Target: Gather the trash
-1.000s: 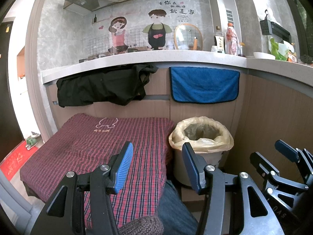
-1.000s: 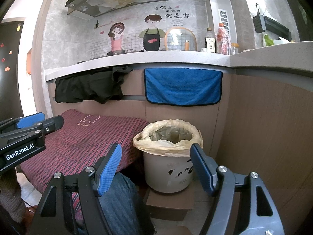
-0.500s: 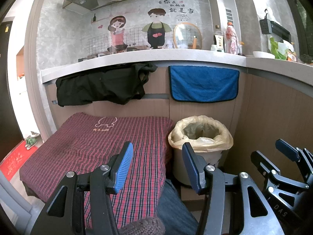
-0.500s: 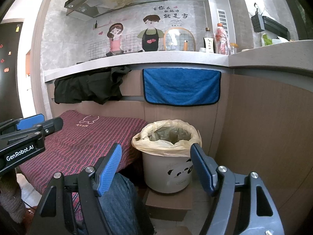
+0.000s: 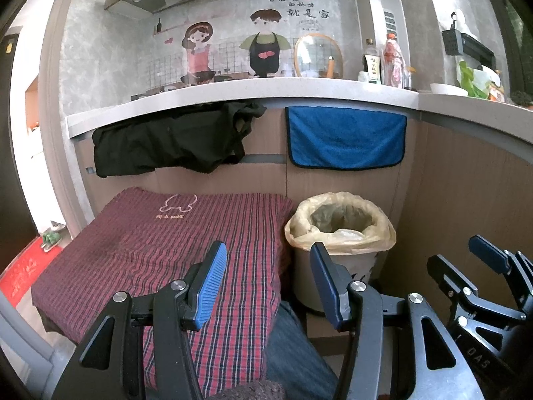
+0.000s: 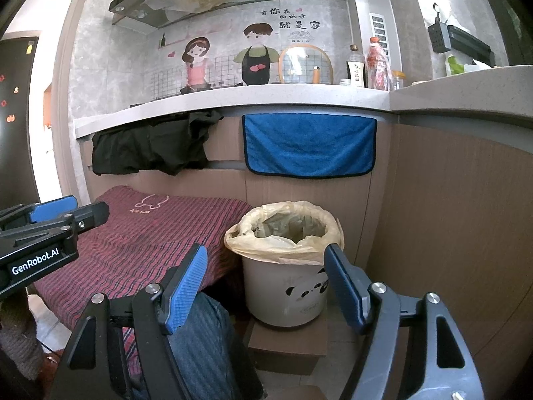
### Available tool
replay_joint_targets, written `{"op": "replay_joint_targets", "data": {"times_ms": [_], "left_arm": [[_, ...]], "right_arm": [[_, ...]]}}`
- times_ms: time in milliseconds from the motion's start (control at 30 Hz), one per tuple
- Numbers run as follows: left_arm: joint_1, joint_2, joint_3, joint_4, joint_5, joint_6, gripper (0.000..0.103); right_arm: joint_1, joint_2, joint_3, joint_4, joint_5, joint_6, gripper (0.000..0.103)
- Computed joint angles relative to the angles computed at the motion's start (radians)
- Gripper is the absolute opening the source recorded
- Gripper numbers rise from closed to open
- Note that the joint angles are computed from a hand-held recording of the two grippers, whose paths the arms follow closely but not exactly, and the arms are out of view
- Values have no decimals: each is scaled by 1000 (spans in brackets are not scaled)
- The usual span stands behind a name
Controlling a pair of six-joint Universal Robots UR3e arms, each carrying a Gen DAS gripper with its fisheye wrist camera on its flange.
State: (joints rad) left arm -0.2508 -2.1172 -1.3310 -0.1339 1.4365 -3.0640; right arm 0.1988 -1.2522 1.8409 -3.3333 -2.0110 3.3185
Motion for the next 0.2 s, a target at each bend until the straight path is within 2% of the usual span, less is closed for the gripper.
{"op": "replay_joint_targets", "data": {"times_ms": [200], "left_arm": [[8,-10,18,-15,-4,-4,53]], "right_arm": [[2,-2,2,7,-2,-2,70]]}}
